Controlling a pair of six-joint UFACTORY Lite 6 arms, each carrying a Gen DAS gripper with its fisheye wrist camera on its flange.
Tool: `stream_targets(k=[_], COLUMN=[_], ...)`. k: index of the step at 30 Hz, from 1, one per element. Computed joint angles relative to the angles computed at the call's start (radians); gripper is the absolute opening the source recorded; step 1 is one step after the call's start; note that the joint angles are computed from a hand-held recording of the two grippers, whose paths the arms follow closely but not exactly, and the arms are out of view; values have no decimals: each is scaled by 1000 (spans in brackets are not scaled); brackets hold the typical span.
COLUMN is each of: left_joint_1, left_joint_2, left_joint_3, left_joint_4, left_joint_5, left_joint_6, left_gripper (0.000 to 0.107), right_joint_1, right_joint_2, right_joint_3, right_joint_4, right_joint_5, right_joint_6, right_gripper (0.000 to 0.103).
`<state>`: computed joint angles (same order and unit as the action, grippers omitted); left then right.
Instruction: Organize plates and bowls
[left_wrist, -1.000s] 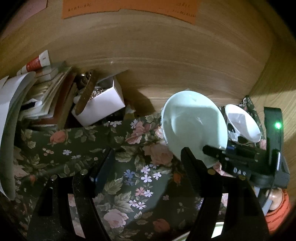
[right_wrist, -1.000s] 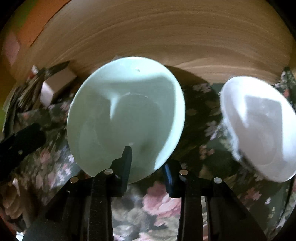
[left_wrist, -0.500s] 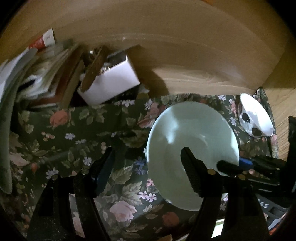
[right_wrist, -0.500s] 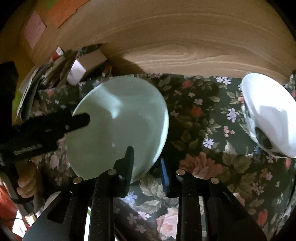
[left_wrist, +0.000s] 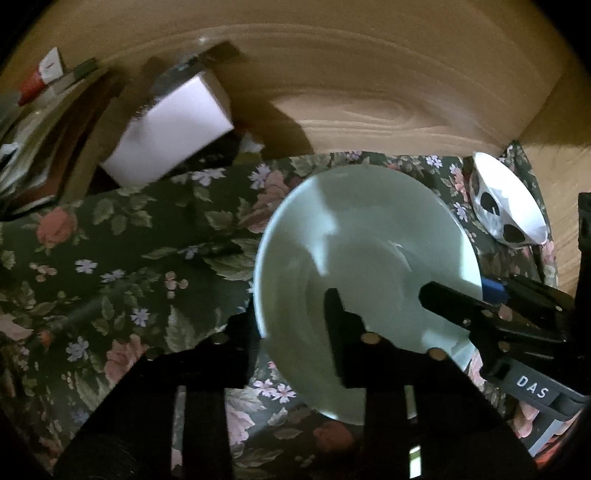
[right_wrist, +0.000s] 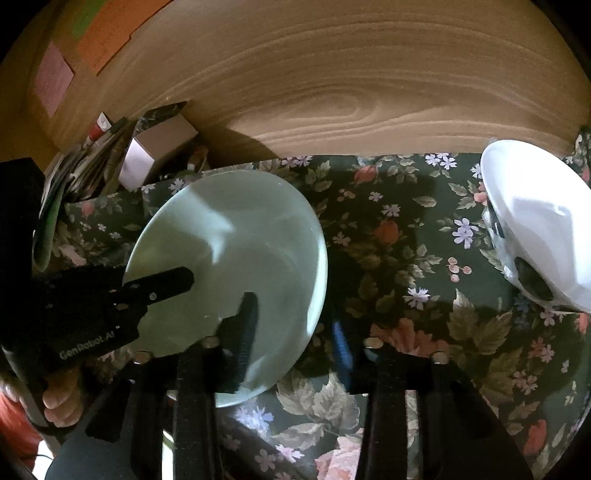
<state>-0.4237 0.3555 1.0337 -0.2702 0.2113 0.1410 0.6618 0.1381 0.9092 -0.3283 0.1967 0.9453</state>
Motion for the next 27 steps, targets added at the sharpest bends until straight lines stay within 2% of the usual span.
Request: stream_targets(k=[4, 10, 16, 23, 27], left_joint_1=[-28, -30, -55, -101, -110], left_joint_2=[15, -17, -140, -331, -458], left_joint_3=[4, -22, -107, -216, -288], left_joint_4=[135, 81, 119, 276, 313], left_joint_5=[-31, -25, -37, -34, -15], left_joint_6=[-146, -94, -129, -313, -354], left_gripper=[28, 27, 27, 27, 27], right_joint_1=[10, 52, 107, 211, 285], right_joint_2=[22, -52, -175, -293, -347], right_joint_3=[16, -24, -66, -72, -68], right_joint_4=[-89, -231, -333, -425, -465], right_joint_5=[3, 49, 118, 245, 324], right_joint_6=[99, 259, 385, 504, 564], right_gripper=[21, 20, 20, 20, 20])
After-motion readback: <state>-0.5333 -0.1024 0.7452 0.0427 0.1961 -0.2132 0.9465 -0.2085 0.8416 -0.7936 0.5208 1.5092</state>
